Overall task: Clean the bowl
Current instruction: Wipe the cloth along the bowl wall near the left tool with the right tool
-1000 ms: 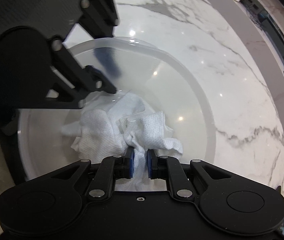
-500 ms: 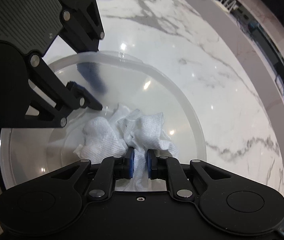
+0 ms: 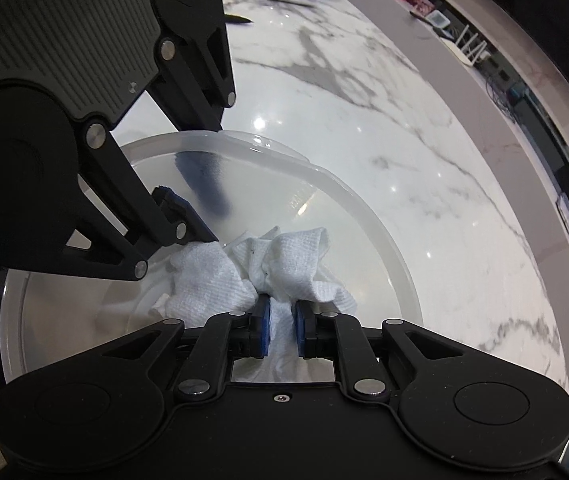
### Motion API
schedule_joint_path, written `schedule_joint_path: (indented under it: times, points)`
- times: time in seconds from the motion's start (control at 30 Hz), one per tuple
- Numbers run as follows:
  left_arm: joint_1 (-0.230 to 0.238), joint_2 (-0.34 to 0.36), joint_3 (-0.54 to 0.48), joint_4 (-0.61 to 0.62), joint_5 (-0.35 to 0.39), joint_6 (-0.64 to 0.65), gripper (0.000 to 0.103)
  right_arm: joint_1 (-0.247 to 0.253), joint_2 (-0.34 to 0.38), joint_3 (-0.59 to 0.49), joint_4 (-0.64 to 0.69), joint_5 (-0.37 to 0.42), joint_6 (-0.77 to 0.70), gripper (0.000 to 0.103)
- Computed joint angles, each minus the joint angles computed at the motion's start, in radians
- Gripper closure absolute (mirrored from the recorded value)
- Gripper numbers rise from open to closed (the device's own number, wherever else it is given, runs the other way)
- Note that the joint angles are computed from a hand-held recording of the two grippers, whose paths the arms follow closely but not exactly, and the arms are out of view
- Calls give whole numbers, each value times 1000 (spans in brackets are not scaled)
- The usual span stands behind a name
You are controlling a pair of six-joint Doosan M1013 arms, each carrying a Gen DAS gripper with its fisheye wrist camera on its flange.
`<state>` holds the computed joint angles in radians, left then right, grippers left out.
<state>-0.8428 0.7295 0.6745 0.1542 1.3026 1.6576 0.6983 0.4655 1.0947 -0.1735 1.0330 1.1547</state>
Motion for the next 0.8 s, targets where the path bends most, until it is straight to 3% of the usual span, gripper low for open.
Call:
schedule_joint_path:
  times: [0.33, 0.8]
  points:
    - [2, -1, 3, 3, -3, 6, 89, -5, -7, 0, 92, 19, -106, 91]
    - [4, 3, -4, -4, 2, 11, 89, -4, 29, -98, 130, 235, -47, 91]
